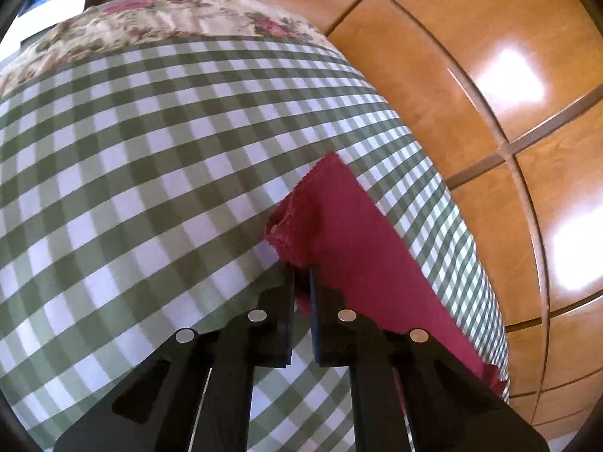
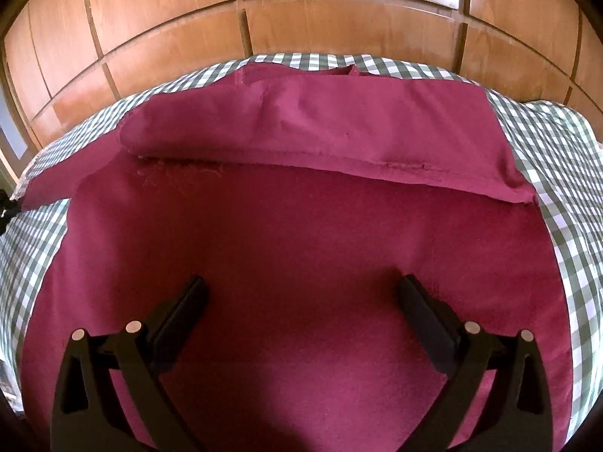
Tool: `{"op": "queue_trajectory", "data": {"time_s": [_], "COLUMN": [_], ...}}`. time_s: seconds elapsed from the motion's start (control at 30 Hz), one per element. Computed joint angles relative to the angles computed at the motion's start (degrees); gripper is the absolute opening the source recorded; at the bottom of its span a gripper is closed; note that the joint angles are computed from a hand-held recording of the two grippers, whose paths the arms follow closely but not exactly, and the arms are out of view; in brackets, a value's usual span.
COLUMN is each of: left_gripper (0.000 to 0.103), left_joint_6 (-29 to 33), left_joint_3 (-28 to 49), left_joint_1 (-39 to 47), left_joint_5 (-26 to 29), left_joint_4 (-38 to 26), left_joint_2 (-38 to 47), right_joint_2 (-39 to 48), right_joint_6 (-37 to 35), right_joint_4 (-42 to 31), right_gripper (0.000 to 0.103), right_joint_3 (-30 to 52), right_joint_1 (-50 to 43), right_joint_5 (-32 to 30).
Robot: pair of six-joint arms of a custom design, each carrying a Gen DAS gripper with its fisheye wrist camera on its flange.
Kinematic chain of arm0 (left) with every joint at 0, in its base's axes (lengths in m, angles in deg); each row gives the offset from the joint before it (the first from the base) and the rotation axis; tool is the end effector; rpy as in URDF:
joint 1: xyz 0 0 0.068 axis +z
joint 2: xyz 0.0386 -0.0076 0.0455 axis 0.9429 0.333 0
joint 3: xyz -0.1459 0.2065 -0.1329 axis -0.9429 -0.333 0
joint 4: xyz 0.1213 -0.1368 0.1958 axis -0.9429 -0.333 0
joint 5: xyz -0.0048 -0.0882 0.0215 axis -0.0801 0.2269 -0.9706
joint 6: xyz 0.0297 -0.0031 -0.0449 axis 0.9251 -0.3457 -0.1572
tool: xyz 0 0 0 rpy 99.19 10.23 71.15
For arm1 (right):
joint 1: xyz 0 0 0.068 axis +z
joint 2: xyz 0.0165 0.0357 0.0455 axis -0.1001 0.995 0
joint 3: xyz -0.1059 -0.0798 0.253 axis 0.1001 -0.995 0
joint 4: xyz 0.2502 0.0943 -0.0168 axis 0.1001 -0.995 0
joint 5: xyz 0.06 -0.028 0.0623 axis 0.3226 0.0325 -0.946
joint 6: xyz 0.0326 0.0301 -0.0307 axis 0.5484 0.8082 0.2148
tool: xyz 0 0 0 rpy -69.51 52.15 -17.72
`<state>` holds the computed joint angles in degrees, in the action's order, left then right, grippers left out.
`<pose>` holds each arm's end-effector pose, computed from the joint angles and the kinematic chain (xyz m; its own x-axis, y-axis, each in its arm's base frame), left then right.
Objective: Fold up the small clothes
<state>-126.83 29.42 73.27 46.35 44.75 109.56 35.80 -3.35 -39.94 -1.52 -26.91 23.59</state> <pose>0.2692 0.0146 0.1708 -0.3357 -0.8622 -0.3793 -0.6837 0.5000 -0.5316 0.3105 -0.1041 0.1245 -0.7706 -0.1126 -0.6273 -0.2257 0.9687 0.1034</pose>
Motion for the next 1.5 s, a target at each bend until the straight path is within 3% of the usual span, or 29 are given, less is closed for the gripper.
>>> {"op": "queue_trajectory", "data": {"time_s": [0.2,0.33,0.5,0.6,0.8,0.83,0.9,0.93,0.97,1.07,1.2,1.27,1.33,1.37,1.43,1.47,1.5], "left_gripper": [0.005,0.005,0.005,0.005,0.005,0.007,0.028,0.044,0.049,0.049,0.049,0.057,0.059,0.060,0.068,0.068,0.068], "left_joint_6": [1.3,2.2,5.5,7.1,10.4,11.5,13.1,13.0,12.7,11.6,8.6,6.3,4.3,3.4,1.7,0.7,0.2], "left_joint_3": [0.7,5.3,15.6,23.0,34.5,34.9,34.1,33.0,31.4,27.0,21.2,18.5,16.3,15.4,14.9,14.8,15.2], "left_joint_1": [-10.9,-22.4,-34.1,-38.7,-43.9,-44.7,-45.3,-45.9,-46.7,-47.1,-46.9,-46.6,-46.6,-46.3,-46.1,-46.0,-45.9], "left_joint_5": [-3.9,-8.0,-10.6,-9.3,-9.0,-9.3,-9.7,-10.6,-12.5,-14.2,-16.4,-17.3,-17.9,-17.8,-17.9,-18.1,-18.1], "left_joint_4": [1.8,2.5,3.0,2.6,-4.3,-5.5,-5.8,-5.0,-4.6,-4.4,-5.8,-6.9,-6.6,-6.5,-7.3,-7.1,-7.4], "left_joint_2": [-6.6,-4.9,5.7,14.3,26.3,26.6,26.1,25.6,24.3,20.7,15.8,13.7,12.3,11.7,11.7,11.9,12.3], "right_joint_2": [0.1,0.2,0.2,0.3,-0.4,-0.5,0.0,0.3,0.5,2.8,7.1,9.2,11.9,13.0,14.5,14.6,13.4], "right_joint_6": [-0.1,-0.1,0.1,0.2,0.4,1.1,2.5,3.2,3.9,5.5,11.4,16.5,21.1,23.1,22.9,22.0,21.3], "right_joint_4": [0.3,0.3,0.2,0.1,-4.1,-7.2,-13.8,-16.1,-18.0,-25.0,-27.6,-25.9,-25.0,-24.0,-24.8,-25.7,-25.1], "right_gripper": [0.101,0.101,0.101,0.101,0.099,0.098,0.090,0.088,0.083,0.072,0.071,0.073,0.075,0.072,0.033,0.007,0.007], "right_joint_3": [0.0,0.0,0.1,0.3,2.2,3.8,7.4,8.8,10.0,15.1,20.7,23.0,26.1,27.4,30.1,31.3,30.9], "right_joint_1": [0.1,-0.1,-0.4,-0.5,-0.3,-0.8,-1.0,-0.7,0.0,4.1,11.6,15.7,19.6,21.4,24.3,25.5,26.0], "right_joint_5": [0.3,0.0,-0.8,-1.1,-1.6,-4.3,-10.0,-12.3,-14.3,-20.0,-24.4,-25.2,-23.7,-21.5,-17.0,-14.5,-13.3]}}
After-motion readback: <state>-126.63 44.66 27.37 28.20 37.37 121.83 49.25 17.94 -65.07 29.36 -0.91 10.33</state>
